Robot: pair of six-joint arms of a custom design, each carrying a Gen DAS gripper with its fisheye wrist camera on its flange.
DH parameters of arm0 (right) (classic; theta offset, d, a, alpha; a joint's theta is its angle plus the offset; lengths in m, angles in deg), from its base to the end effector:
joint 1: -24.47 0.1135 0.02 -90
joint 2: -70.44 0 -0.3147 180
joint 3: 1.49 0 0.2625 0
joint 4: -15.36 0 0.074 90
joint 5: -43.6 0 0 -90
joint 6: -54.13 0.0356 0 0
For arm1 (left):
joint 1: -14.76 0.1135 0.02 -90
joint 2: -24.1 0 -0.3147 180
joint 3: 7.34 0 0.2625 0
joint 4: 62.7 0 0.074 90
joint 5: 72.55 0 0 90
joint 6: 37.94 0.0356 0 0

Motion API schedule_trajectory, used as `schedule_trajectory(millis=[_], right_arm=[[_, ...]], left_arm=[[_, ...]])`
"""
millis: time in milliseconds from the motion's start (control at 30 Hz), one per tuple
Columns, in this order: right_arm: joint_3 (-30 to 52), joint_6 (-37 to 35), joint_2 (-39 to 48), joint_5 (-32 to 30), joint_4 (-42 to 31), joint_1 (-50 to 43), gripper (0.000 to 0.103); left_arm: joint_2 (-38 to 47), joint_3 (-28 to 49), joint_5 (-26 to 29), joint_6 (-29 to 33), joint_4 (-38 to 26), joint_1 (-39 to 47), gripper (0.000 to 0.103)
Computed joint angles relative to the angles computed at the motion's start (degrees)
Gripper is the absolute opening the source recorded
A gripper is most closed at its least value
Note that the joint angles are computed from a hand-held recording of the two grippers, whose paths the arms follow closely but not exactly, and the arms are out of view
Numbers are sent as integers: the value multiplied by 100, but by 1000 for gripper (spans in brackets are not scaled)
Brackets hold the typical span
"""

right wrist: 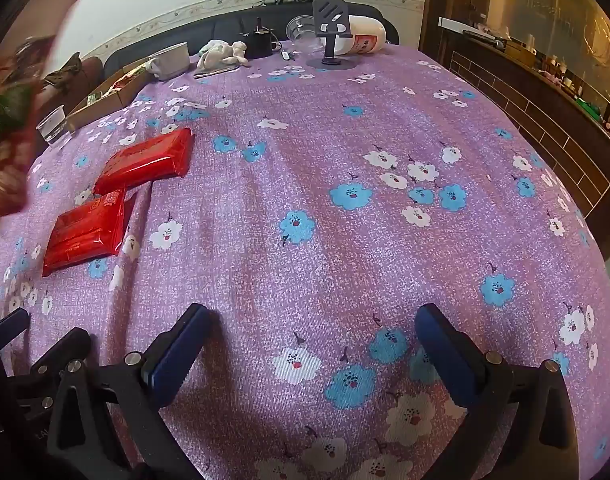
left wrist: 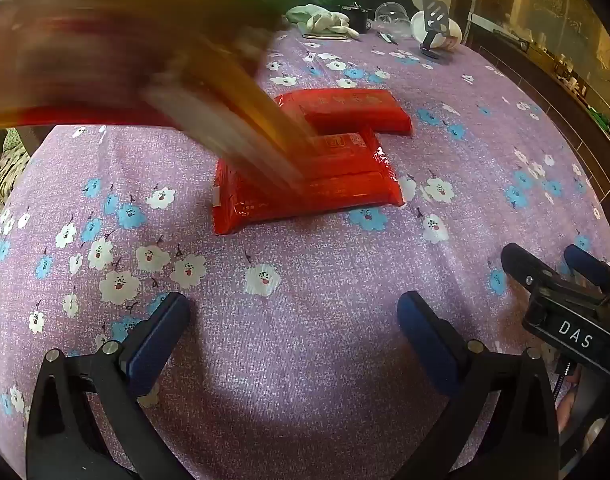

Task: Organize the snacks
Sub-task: 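Move both tools over the table toward the scattered snacks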

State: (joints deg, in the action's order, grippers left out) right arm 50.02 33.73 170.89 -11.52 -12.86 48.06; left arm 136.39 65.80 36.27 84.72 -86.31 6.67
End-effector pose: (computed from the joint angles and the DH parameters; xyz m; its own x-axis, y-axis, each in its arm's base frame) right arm 0.2578 0.0904 0.1244 -0.5100 0.6163 -0.6001 0.7636 0.6455 0.0139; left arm 0.3867 -0.0666 0.1432 -0.5903 0.5998 -0.5401 0.7102 0.7039 0.0055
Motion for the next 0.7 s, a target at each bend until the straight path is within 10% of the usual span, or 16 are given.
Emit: schedule_trajectory(millis=[700], right_arm=[[9,6,3,-5,-5,13,103]], left_arm=[[-44,-20,31,13,-44,-22,103]])
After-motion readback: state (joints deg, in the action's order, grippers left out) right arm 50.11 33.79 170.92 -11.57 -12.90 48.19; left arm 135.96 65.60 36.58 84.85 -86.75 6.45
